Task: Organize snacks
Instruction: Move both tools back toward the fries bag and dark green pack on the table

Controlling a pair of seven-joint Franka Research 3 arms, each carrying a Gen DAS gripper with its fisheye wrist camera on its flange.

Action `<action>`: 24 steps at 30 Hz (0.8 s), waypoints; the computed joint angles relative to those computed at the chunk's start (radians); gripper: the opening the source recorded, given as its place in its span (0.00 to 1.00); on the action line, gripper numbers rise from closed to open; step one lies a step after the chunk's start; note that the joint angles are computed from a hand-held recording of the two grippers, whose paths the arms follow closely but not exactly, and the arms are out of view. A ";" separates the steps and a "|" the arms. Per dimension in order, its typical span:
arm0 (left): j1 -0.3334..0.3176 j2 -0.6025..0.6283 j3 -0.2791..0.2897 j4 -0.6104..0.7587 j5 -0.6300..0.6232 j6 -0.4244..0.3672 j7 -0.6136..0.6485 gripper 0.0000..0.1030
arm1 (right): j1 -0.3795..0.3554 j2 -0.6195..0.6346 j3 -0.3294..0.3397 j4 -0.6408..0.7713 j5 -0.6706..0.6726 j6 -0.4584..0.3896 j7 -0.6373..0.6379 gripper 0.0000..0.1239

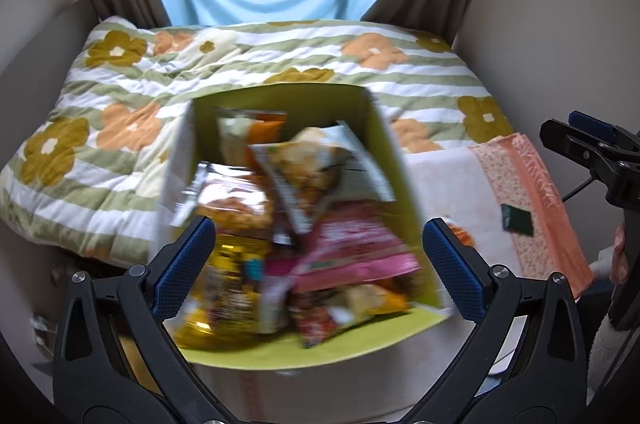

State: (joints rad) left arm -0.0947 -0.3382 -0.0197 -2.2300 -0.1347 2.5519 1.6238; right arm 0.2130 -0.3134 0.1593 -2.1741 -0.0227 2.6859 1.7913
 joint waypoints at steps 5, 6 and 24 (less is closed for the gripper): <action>-0.016 0.012 -0.104 0.004 0.064 0.006 -0.214 0.99 | -0.006 -0.079 -0.097 -0.091 0.064 0.002 -0.175 0.83; -0.024 0.018 -0.114 0.007 0.080 0.007 -0.243 0.99 | -0.007 -0.092 -0.118 -0.107 0.088 -0.004 -0.219 0.83; -0.159 0.146 -0.269 -0.018 0.427 -0.087 -0.972 1.00 | -0.090 -0.012 -0.287 -0.218 0.426 -0.124 -0.926 0.83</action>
State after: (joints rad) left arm -0.2537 -0.1923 -0.2887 -2.2485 0.2928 2.4652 0.6519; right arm 0.1233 -0.3258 -0.1277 -2.3925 0.4033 2.5617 0.8654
